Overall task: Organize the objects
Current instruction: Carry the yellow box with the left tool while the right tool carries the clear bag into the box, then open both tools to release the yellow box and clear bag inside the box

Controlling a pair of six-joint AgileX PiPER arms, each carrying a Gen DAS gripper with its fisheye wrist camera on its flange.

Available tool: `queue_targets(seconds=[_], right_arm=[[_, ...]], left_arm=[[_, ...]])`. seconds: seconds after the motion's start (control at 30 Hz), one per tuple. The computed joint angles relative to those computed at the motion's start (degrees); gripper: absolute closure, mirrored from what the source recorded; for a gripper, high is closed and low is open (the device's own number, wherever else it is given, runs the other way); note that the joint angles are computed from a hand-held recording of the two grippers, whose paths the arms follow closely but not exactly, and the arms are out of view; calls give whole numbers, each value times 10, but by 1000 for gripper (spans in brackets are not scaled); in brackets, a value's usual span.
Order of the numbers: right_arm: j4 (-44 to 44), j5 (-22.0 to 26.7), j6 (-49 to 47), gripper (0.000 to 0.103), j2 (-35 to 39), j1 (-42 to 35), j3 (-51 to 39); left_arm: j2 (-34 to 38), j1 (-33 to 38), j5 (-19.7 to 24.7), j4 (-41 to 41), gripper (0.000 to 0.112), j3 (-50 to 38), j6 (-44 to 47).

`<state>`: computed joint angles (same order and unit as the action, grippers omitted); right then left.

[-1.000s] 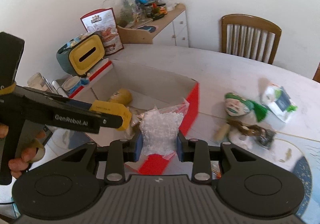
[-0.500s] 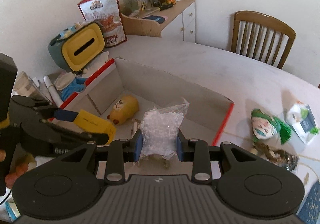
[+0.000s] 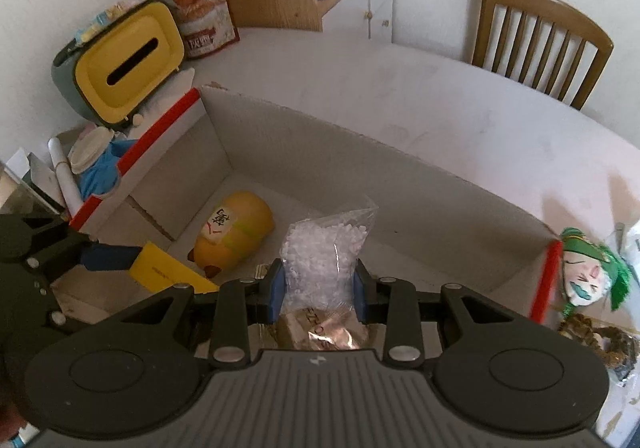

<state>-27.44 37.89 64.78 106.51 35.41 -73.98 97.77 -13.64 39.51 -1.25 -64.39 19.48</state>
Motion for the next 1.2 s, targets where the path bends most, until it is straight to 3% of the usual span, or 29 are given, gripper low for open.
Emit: queue_targets(seconds=[0.37, 0.73, 0.9, 1.2], right_arm=[[57, -20, -51, 70, 61, -24, -35], [66, -23, -50, 69, 66, -26, -35], [80, -21, -65, 53, 58, -29, -30], [62, -38, -28, 46, 7, -24, 17]], left_arm=[[35, -4, 23, 5, 42, -21, -7], [56, -10, 50, 12, 40, -47, -27], [52, -9, 52, 7, 40, -44, -29], [12, -12, 38, -2, 33, -9, -31]])
